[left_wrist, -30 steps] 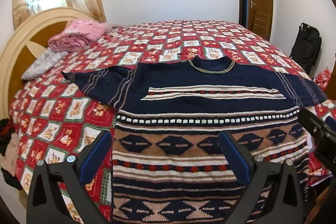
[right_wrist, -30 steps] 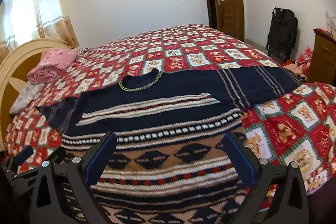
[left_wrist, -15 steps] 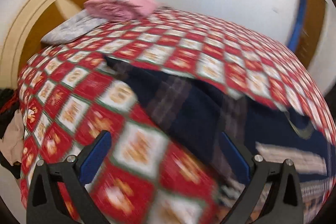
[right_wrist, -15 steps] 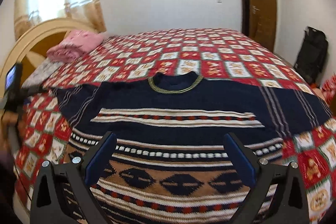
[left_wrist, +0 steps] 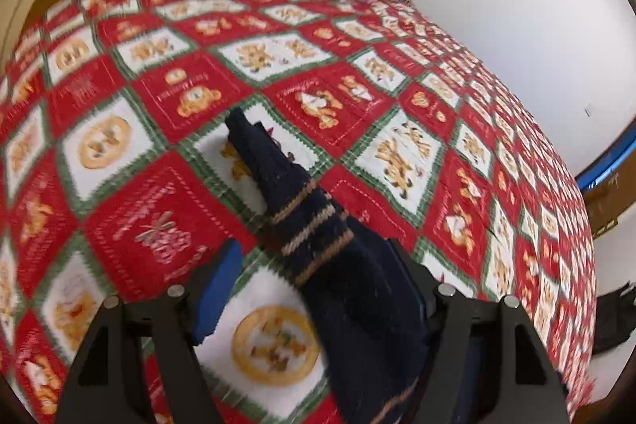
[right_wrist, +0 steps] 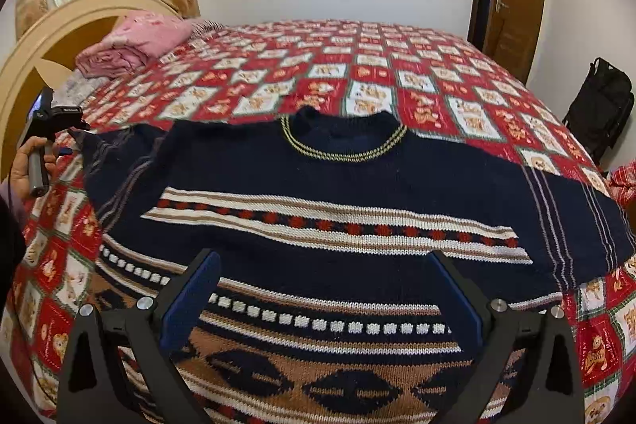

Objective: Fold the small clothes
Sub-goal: 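Grasp the sleeve cuff nearest the left tool with the left gripper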

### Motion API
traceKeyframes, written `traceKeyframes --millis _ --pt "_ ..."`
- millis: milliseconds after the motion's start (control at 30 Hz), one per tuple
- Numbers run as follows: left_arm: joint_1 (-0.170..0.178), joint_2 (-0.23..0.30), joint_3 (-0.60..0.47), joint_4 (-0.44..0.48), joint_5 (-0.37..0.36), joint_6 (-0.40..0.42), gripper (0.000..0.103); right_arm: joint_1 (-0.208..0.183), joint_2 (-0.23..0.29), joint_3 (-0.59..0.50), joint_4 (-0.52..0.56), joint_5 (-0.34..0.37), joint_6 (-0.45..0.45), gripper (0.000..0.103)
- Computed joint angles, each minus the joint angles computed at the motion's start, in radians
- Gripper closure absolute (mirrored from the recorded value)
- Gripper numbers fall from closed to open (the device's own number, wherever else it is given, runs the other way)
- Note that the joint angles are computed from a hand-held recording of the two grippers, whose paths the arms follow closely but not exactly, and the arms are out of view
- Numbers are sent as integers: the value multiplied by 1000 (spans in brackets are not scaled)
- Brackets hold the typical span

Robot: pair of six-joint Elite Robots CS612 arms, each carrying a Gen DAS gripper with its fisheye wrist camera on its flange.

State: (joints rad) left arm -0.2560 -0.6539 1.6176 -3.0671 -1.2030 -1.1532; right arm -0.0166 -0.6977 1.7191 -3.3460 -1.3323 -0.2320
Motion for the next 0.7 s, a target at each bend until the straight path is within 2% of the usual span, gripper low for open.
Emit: traceKeyframes --millis 33,67,100,133,200,267,333,467,533,700 --pt "7 7 -9 0 -16 -4 28 0 2 -6 12 -3 7 1" --pt "10 14 -18 10 -23 -12 38 0 4 -9 17 -4 10 1" --pt "12 21 -23 4 -37 -13 59 0 5 -11 24 -5 12 1" --pt "21 32 -23 -41 -72 -10 70 -1 6 -12 27 -7 13 1" --pt "25 44 -7 -143 -95 -30 84 -4 6 -9 24 0 18 1" --pt "25 48 3 -199 -94 -24 86 -7 4 -5 18 5 26 1" --pt "18 36 16 -207 -75 -3 88 -16 3 2 6 13 45 1" --pt "-14 -5 46 -256 2 60 89 -37 1 6 12 41 103 1" --pt "-40 -33 57 -277 44 127 89 -46 1 8 10 46 133 1" --pt "-158 -84 33 -357 133 408 89 -78 -2 20 -8 72 208 1"
